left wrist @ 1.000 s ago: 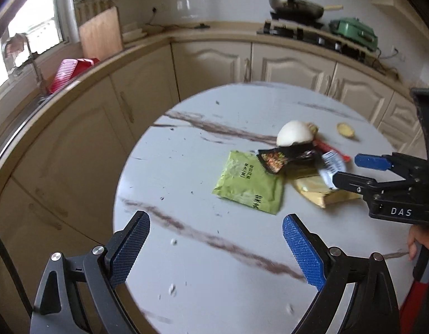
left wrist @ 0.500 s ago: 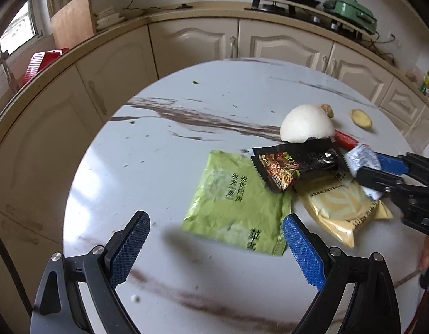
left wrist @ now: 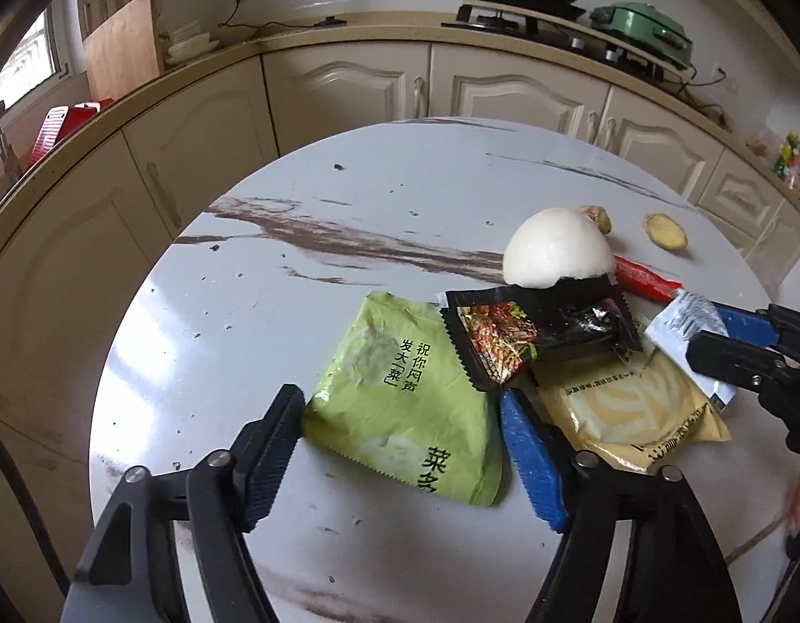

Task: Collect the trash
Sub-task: 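Grasp the white sachet with the right tool while the left tool grasps the green packet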

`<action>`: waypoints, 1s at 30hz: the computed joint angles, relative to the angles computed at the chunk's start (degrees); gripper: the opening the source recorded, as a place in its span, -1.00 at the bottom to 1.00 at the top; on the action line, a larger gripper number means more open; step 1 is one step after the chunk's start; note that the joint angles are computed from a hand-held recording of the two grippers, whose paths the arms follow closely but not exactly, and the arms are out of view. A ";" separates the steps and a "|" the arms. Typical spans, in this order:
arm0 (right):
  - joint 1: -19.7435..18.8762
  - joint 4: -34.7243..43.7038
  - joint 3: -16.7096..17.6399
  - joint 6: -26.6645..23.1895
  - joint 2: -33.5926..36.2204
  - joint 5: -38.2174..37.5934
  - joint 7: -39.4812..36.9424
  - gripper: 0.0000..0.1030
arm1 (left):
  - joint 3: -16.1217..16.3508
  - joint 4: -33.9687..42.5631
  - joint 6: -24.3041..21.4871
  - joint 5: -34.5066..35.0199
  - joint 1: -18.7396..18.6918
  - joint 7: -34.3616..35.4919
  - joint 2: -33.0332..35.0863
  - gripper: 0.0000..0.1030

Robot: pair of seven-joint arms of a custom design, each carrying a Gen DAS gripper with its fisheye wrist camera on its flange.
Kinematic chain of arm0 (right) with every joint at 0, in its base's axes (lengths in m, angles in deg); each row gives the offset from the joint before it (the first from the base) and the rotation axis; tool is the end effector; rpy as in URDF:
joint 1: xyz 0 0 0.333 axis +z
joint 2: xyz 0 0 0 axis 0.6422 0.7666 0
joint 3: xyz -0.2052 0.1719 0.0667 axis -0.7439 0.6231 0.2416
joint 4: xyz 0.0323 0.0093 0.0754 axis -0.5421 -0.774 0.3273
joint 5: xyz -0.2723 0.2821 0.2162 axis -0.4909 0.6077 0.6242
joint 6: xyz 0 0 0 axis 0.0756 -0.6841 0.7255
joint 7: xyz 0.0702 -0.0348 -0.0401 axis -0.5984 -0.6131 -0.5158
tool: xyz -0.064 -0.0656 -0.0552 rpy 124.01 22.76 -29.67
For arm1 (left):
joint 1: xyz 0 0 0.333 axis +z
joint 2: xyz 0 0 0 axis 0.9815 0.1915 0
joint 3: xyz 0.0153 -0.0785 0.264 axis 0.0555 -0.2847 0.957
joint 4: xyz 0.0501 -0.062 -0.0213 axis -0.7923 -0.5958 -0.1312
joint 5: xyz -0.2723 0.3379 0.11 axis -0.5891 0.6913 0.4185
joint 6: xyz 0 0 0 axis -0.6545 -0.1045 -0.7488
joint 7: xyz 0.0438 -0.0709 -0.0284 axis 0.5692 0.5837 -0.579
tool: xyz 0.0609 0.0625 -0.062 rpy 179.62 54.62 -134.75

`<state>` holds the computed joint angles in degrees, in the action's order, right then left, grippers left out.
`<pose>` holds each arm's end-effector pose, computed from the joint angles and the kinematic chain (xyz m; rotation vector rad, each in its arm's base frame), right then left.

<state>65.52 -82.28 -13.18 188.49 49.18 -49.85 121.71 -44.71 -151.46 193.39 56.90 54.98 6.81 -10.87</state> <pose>0.4278 0.2794 0.7332 -1.6931 1.7872 -0.3709 0.5040 -0.4172 0.7450 -1.4453 2.3038 -0.8041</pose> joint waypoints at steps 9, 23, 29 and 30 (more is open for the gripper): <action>0.29 0.70 0.79 -1.32 0.58 -0.65 0.14 -0.41 | 0.00 -6.13 3.61 -1.96 0.56 0.09 -4.50 -0.40; 0.24 7.93 2.98 -7.81 7.41 -5.33 -1.74 -0.11 | 1.80 -18.37 6.66 -9.49 1.13 -1.01 -16.60 -0.71; 0.80 6.36 3.22 -8.36 5.16 -5.98 -1.99 -0.42 | 2.86 -22.16 7.91 -11.53 0.48 -1.94 -21.47 -0.71; 0.76 5.96 3.44 -8.25 4.73 -6.41 -1.55 -0.47 | 3.11 -22.65 7.98 -12.08 0.24 -1.87 -22.26 -0.71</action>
